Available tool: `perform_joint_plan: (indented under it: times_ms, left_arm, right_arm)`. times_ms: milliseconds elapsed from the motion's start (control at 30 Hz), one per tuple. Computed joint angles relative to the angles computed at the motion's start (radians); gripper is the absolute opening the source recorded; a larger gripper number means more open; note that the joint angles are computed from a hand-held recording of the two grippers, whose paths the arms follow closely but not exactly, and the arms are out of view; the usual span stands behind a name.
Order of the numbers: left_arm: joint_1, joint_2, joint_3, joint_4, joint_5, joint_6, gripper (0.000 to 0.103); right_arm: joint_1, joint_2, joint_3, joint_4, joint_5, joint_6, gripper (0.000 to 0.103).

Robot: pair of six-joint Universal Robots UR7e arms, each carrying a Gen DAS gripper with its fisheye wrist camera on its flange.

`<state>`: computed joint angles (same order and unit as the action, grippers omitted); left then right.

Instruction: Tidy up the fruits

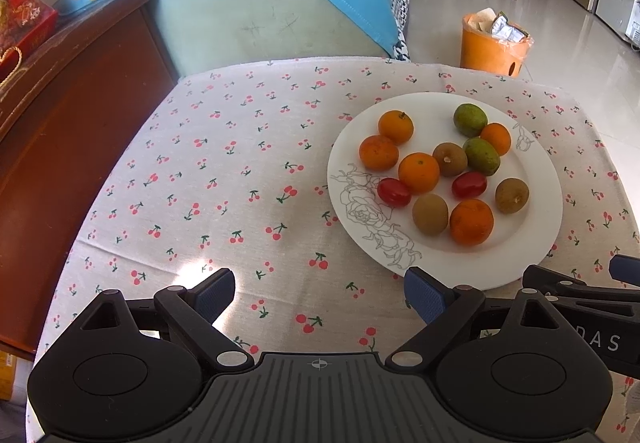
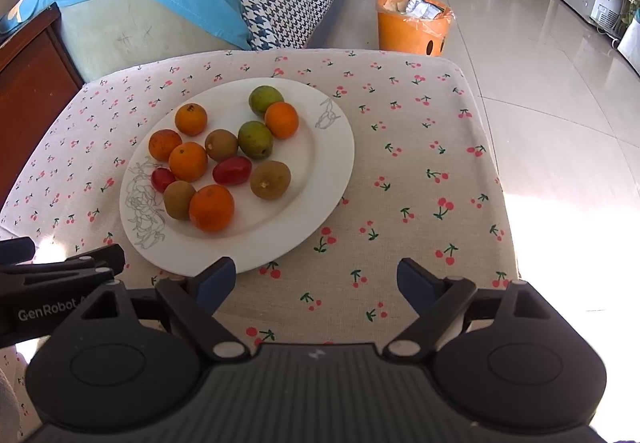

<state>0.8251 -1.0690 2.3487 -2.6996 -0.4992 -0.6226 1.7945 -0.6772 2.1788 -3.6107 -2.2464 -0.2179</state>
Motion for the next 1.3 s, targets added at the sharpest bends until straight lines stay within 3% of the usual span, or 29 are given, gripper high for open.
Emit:
perform_joint_plan:
  times_ms: [900,1300]
  left_arm:
    - [0.008,0.003,-0.006,0.021,0.010,0.005,0.093]
    - [-0.005,-0.030,0.017,0.082,0.026,-0.048,0.093]
  right_arm:
    - [0.009,0.024,-0.016,-0.014,-0.028,-0.034,0.088]
    - [0.021,0.030,-0.011,-0.016,-0.022,-0.061,0.088]
